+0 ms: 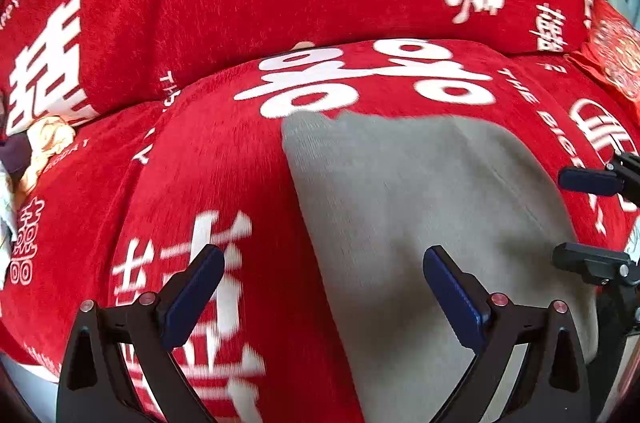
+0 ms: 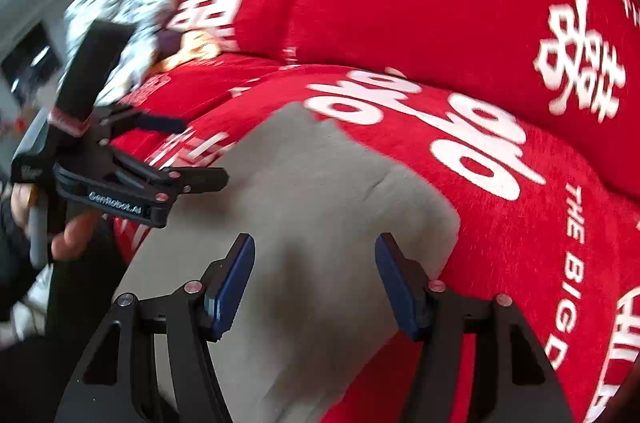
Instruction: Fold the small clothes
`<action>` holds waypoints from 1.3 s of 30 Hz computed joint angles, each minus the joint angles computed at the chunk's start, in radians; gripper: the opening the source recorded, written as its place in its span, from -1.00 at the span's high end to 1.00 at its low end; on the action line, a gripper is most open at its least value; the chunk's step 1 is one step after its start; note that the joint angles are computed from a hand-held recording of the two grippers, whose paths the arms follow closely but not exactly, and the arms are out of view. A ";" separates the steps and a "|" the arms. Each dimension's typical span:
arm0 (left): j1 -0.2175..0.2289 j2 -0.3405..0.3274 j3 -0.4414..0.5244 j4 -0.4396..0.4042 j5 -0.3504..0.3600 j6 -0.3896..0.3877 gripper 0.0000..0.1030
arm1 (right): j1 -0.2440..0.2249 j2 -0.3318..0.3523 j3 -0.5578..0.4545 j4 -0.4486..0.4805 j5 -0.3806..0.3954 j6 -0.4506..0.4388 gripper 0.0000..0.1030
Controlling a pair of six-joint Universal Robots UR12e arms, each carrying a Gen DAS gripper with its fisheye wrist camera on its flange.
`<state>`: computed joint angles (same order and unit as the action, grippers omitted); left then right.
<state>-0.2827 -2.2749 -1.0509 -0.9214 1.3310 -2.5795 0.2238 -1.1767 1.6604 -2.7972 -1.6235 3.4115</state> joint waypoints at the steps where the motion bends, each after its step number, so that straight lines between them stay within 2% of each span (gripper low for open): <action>1: 0.011 0.026 -0.040 0.013 -0.037 0.004 -0.96 | 0.012 -0.013 0.019 -0.018 -0.008 -0.006 -0.29; 3: 0.027 0.053 -0.079 -0.004 -0.095 0.012 -0.96 | 0.024 -0.036 0.059 -0.060 0.013 0.011 -0.29; 6: 0.028 0.071 -0.119 0.010 -0.079 0.023 -0.96 | 0.044 -0.056 0.108 -0.095 0.042 0.038 -0.29; 8: 0.022 0.067 -0.122 0.001 -0.058 0.016 -0.96 | 0.064 -0.056 0.120 -0.077 0.002 0.033 -0.29; 10: 0.014 0.057 -0.126 0.009 0.000 0.003 -0.96 | 0.071 -0.050 0.125 -0.056 0.003 0.046 -0.22; 12: 0.020 0.054 -0.124 -0.017 -0.014 -0.015 -0.96 | 0.075 -0.046 0.127 -0.011 -0.007 0.054 -0.01; 13: 0.025 0.056 -0.125 -0.024 -0.027 -0.027 -0.96 | 0.078 -0.044 0.124 0.029 -0.018 0.056 0.02; 15: 0.035 0.079 -0.160 0.028 -0.032 -0.039 -0.96 | 0.077 -0.049 0.137 0.046 -0.016 0.078 0.01; 17: 0.051 0.108 -0.209 0.077 -0.054 -0.020 -0.96 | 0.078 -0.064 0.162 -0.006 -0.009 0.095 -0.01; 20: 0.082 0.153 -0.279 0.089 -0.106 0.045 -0.96 | 0.084 -0.073 0.182 -0.077 -0.003 0.083 -0.15; 23: 0.092 0.184 -0.349 0.136 -0.068 0.110 -0.96 | 0.084 -0.061 0.178 -0.091 0.002 0.092 -0.15; 27: 0.093 0.202 -0.386 0.119 -0.071 0.145 -0.96 | 0.084 -0.040 0.172 -0.116 0.012 0.127 -0.14; 28: 0.089 0.206 -0.394 0.118 -0.072 0.152 -0.96 | 0.083 -0.034 0.166 -0.116 0.009 0.133 -0.11; 29: 0.082 0.207 -0.399 0.122 -0.069 0.163 -0.96 | 0.083 -0.032 0.166 -0.119 0.007 0.138 0.02; 31: 0.065 0.209 -0.418 0.172 -0.043 0.179 -0.96 | 0.082 -0.031 0.163 -0.115 0.009 0.152 0.19; 33: 0.052 0.201 -0.423 0.220 0.003 0.163 -0.96 | 0.079 -0.033 0.157 -0.099 0.006 0.164 0.46; 34: 0.047 0.188 -0.406 0.205 0.033 0.135 -0.96 | 0.079 -0.034 0.152 -0.080 -0.002 0.166 0.70; 35: 0.046 0.174 -0.382 0.169 0.059 0.096 -0.96 | 0.079 -0.036 0.148 -0.059 -0.011 0.169 0.84; 37: 0.058 0.155 -0.345 0.095 0.061 0.034 -0.96 | 0.076 -0.041 0.150 -0.048 -0.017 0.181 0.88; 39: 0.079 0.151 -0.330 0.048 0.022 -0.001 -0.96 | 0.077 -0.048 0.159 -0.059 -0.032 0.189 0.89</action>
